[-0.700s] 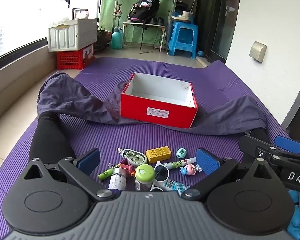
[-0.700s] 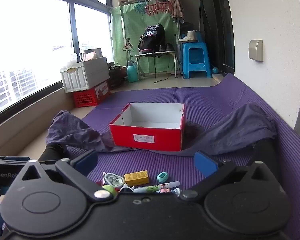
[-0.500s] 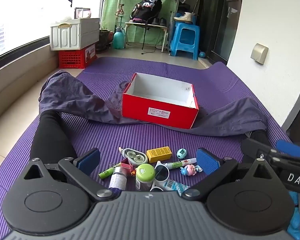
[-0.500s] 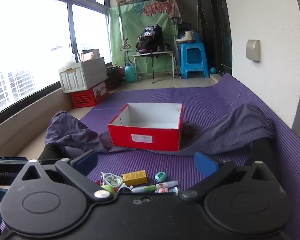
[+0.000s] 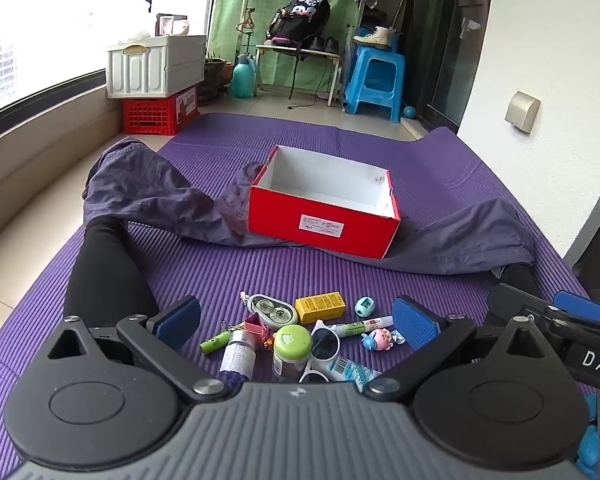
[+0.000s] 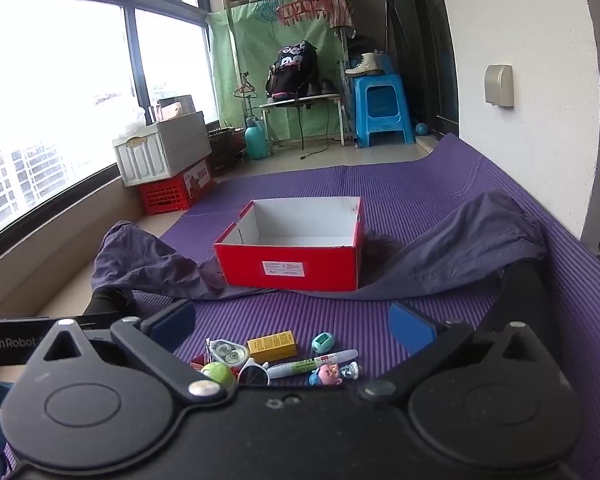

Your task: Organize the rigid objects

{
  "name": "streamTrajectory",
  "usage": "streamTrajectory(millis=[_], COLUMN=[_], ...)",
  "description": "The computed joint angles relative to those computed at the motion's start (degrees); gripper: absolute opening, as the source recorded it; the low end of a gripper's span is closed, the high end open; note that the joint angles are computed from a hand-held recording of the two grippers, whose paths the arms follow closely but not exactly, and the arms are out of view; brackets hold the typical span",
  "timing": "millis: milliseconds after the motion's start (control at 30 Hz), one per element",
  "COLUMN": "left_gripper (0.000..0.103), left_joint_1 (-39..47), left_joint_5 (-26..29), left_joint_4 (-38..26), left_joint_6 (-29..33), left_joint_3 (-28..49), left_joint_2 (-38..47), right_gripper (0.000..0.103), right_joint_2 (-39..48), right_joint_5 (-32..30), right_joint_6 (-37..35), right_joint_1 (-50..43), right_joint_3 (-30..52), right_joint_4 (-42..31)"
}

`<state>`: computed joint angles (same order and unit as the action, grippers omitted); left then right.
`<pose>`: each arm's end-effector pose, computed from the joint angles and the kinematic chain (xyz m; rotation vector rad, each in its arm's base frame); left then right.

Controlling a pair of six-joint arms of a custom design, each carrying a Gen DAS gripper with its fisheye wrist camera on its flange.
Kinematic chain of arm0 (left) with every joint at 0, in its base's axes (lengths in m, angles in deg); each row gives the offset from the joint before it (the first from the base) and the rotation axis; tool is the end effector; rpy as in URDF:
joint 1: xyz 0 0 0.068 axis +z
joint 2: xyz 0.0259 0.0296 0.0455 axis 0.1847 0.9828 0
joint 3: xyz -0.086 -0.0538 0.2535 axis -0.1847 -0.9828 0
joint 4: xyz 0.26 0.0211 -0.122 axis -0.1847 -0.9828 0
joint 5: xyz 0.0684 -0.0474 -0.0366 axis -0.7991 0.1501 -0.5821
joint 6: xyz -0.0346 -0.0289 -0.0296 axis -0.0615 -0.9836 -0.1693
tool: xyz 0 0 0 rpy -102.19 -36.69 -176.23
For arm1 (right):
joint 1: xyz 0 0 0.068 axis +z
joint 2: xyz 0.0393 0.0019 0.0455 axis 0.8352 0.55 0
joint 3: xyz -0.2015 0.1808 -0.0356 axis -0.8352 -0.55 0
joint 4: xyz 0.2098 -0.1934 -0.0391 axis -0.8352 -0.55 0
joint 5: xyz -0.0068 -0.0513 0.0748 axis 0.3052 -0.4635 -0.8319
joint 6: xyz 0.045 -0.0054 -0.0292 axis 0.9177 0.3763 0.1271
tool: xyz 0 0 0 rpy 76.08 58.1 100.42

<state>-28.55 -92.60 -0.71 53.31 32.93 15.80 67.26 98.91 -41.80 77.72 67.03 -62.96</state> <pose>0.2994 -0.2327 0.2685 0.2289 2.2123 -0.2892 0.2436 0.0795 0.2483 0.2540 2.0289 0.0692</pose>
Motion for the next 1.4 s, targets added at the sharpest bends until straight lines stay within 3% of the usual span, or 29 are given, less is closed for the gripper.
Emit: streamTrajectory(millis=[1400], left_gripper=[0.103], left_joint_1=[0.22], left_joint_5=[0.52], left_joint_4=[-1.57], left_joint_6=[-0.08], left_joint_3=[0.51], left_joint_2=[0.44], right_gripper=[0.103], right_joint_2=[-0.90], right_joint_5=[1.30], right_joint_6=[0.68], right_joint_1=[1.38], right_joint_3=[0.86], right_joint_4=[-3.25])
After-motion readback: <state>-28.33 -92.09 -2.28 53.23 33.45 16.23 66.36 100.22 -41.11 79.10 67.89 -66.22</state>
